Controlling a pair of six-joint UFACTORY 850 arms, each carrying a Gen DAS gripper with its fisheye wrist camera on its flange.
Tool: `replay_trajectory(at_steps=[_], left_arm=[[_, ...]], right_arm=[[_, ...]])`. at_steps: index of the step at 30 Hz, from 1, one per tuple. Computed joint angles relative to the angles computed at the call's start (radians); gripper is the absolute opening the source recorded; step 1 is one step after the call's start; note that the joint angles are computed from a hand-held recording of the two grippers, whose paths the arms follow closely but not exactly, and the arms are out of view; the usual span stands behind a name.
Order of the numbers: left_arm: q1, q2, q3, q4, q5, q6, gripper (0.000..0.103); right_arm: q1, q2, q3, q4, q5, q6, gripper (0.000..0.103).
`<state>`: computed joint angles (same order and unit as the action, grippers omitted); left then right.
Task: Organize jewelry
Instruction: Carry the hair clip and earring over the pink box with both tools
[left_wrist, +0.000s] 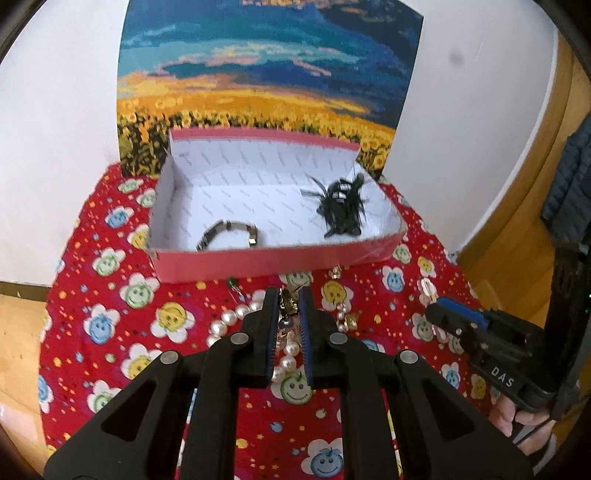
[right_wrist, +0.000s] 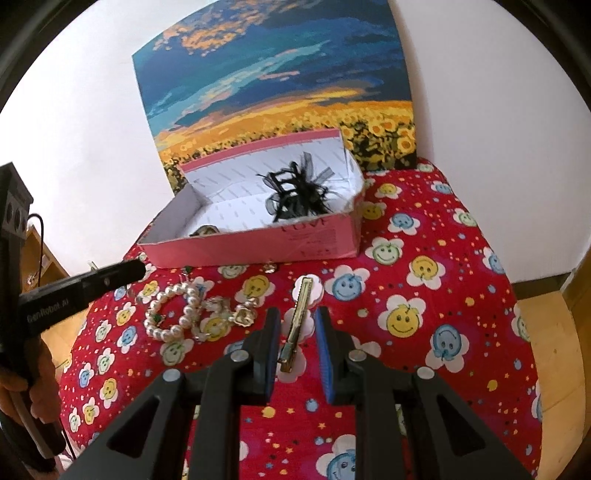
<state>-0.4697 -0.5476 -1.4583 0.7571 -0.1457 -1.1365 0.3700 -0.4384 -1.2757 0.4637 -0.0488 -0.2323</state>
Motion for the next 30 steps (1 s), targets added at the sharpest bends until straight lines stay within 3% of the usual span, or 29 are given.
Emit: replay_trajectory(at_steps=[3,8,12,21,30], left_arm=[[0.008,0.014,0.001,0.058,-0.004,-0.051,0.009],[0.026,0.023,-0.016,0.089,-0.016,-0.064,0.009],[0.042,0.011,-0.051,0.038,-0.027,-0.001,0.009],[0.075,-0.064,-0.165,-0.029,-0.059,0.077,0.009],[0.104,-0.19,-0.324,-0.183,-0.098,0.231,0.009]], right_arm=[[0.007,0.005,-0.008,-0.001,-0.006,-0.008,0.021],[0.023,0.007,-0.029,-0.257,-0.01,0.227,0.021],[0.03,-0.005,-0.064,-0.185,-0.028,0.148,0.021],[0.04,-0.07,-0.182,-0.34,-0.062,0.278,0.021],[0.042,-0.172,-0.339,-0.336,-0.113,0.249,0.021]])
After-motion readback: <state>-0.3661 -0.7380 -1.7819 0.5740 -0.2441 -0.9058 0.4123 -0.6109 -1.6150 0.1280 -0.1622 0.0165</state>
